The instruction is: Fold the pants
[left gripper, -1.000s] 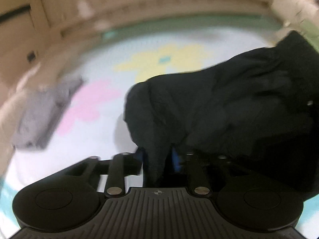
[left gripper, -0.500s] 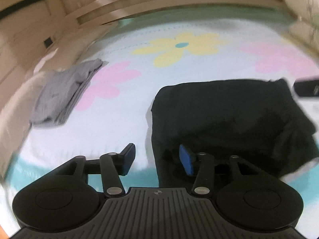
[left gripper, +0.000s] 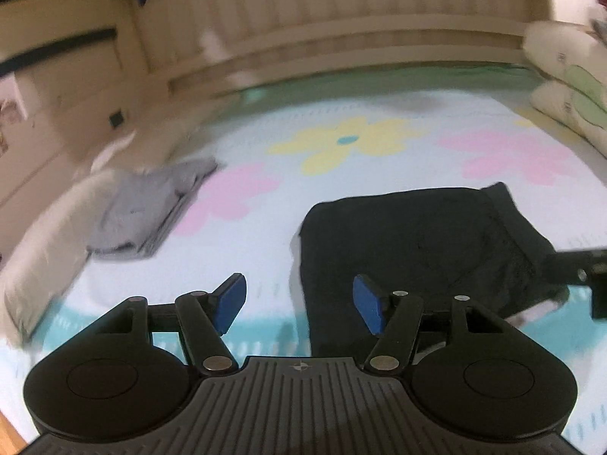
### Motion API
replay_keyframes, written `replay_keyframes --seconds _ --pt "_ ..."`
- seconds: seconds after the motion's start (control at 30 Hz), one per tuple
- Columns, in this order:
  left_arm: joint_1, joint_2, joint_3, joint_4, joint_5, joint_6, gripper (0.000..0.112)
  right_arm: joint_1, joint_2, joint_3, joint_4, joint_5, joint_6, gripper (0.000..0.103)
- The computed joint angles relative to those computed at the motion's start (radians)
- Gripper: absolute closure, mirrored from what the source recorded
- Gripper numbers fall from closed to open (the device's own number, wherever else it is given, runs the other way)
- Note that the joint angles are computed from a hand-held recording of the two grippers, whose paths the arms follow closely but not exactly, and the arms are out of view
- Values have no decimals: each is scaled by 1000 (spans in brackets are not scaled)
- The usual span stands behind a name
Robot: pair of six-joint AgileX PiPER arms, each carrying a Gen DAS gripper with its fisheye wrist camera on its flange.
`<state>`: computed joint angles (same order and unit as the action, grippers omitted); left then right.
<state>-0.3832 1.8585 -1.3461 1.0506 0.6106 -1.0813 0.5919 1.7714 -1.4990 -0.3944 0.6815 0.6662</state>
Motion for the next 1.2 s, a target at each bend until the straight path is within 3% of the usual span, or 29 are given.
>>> replay_keyframes --seconds 0.27,0.57,1.2 --pt "-16 -4 52 -5 -62 -90 51 -16 -29 75 -22 -35 76 9" --pt "-17 16 31 -108 -21 -63 52 31 -22 85 -128 -18 156 4" --pt "-9 -11 59 -128 -71 -38 51 59 -27 127 -190 -28 193 3"
